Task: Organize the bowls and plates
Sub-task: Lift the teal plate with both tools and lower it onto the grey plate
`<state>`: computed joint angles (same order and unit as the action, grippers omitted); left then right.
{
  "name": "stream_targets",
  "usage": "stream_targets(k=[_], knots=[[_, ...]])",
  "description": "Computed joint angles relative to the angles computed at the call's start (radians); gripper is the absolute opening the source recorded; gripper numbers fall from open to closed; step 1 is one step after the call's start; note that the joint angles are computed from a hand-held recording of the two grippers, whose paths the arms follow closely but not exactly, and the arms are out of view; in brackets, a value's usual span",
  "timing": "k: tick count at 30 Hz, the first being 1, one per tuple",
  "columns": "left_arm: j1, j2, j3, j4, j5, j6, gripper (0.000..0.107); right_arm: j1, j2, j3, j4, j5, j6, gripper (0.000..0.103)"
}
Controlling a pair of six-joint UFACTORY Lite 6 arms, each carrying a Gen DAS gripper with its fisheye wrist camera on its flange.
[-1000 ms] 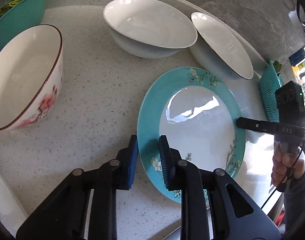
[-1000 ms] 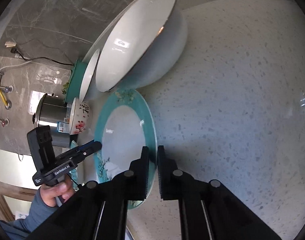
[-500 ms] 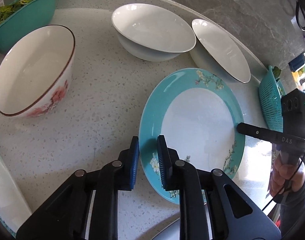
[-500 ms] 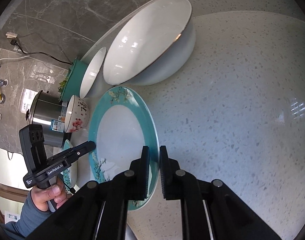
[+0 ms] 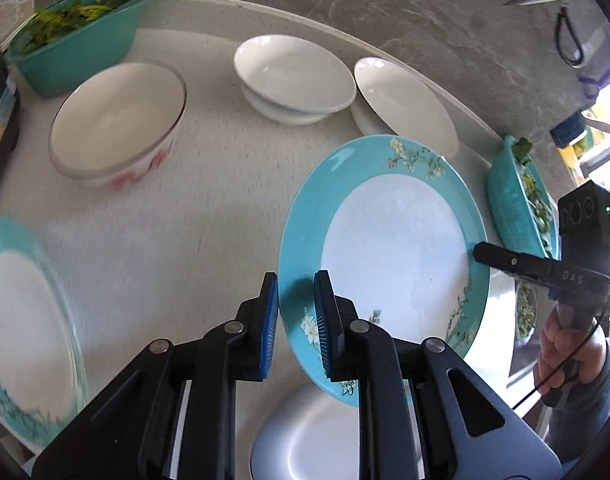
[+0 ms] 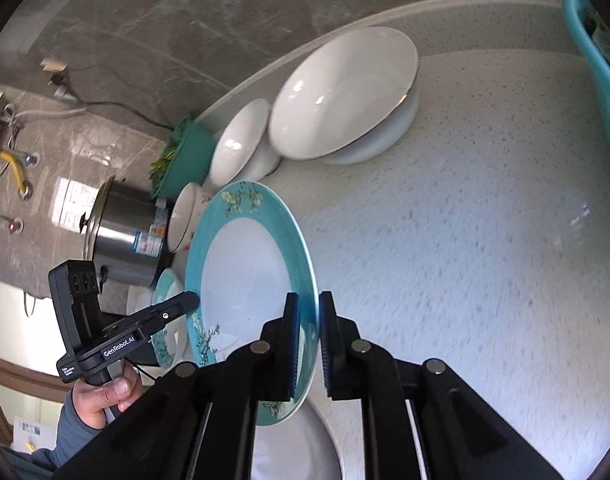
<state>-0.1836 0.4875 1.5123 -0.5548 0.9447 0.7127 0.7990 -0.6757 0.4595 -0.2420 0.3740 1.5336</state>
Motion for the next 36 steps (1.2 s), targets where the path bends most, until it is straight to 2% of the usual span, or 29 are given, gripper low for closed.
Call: stream_targets(k=[3,7,14,21,28,33,36], knots=[[0.051,-0.137,-0.155,-0.008,0.014,0.051,0.015,0.172,0.003,0.037,-0.216,0.089,0.292,0.012],[0.117,-0.329,-0.389,0.008,0.002,0.107,0.016,0.377,0.086,0.094,-0.378,0.174,0.554,0.012],[0.257,-0.539,-0.670,0.065,0.005,0.198,0.016,0.583,0.221,0.084,-0.550,0.132,0.899,0.012],[0.318,-0.668,-0.838,0.109,-0.041,0.248,0.016,0.638,0.345,0.113,-0.598,0.078,0.991,0.013],[0.300,-0.737,-0.939,0.121,-0.118,0.258,0.016,0.668,0.417,0.145,-0.603,0.086,1.000,0.013],[0.219,-0.799,-0.995,0.156,-0.188,0.204,0.016,0.675,0.510,0.237,-0.488,0.155,0.822,0.015],[0.104,-0.881,-1.056,0.214,-0.244,0.087,0.016,0.689,0.564,0.296,-0.428,0.211,0.721,0.017]])
